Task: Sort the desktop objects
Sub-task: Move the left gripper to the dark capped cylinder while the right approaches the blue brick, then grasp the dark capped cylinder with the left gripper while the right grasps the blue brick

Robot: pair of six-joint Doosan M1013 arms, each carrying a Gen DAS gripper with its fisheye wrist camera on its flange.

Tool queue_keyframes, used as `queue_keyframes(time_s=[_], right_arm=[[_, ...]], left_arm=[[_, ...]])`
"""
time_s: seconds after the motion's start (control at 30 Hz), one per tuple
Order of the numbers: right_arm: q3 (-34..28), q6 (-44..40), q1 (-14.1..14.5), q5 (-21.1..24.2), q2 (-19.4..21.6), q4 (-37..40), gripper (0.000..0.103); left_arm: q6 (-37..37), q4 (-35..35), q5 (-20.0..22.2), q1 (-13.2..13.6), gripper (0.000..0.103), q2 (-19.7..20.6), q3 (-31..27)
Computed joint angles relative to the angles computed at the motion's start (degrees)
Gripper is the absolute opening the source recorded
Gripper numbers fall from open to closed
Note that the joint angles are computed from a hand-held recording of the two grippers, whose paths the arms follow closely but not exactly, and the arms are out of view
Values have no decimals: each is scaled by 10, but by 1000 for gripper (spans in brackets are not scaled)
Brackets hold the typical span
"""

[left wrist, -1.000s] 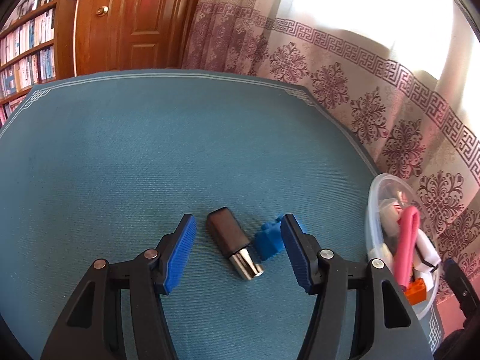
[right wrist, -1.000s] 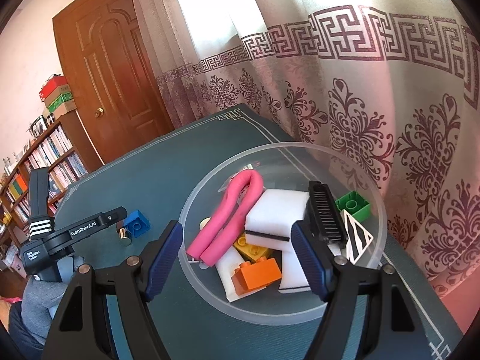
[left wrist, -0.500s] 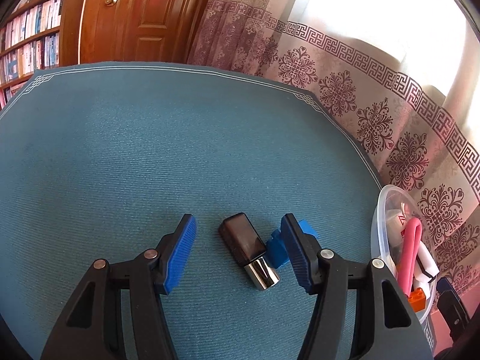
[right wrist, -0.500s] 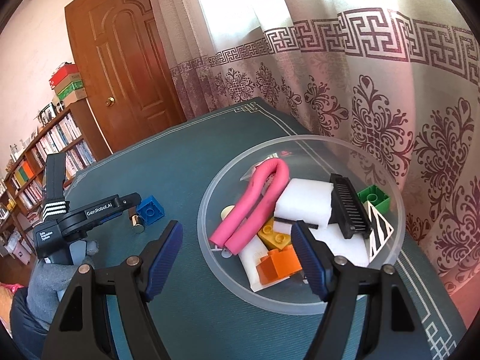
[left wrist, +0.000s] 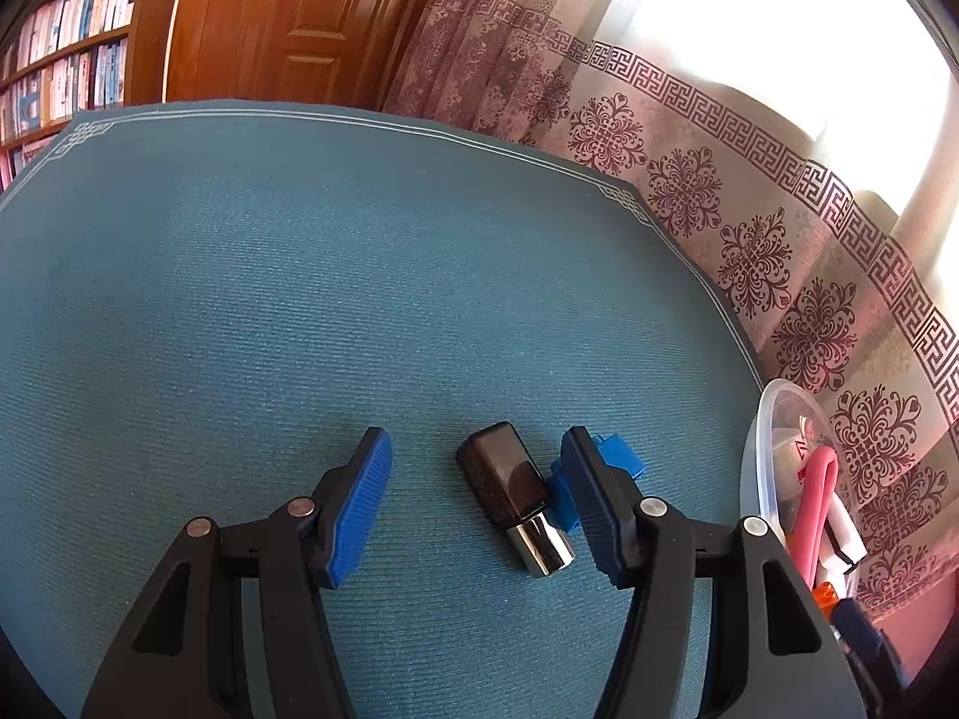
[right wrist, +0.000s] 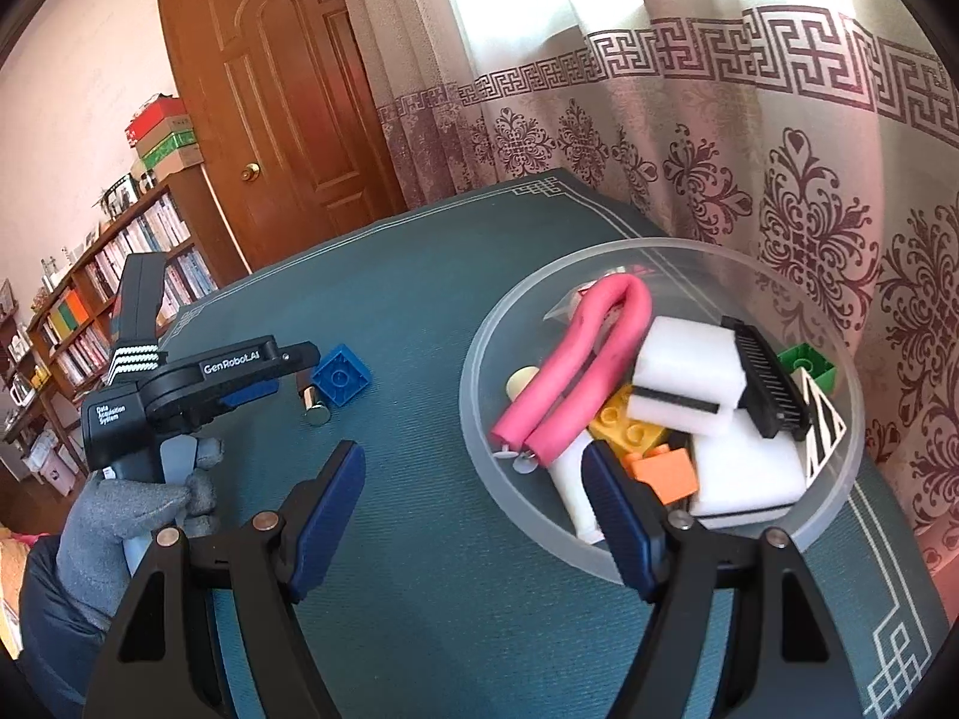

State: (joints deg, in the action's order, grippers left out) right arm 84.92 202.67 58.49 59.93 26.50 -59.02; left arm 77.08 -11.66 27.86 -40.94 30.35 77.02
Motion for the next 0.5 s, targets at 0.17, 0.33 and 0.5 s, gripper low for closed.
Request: queue_keyframes(time_s=[0.17,0.33,0.5], right_arm=[[-9,-24,-4,-29,8,8,78],[-22,-44,-17,-67,15,9,78],[-43,-92,-32,-94,29,34,78]], left_arm=[[18,-24,9,3,62,2,-4],[32,-35,17,3,62,4,-9],[62,-87,34,11,62,7,-14]])
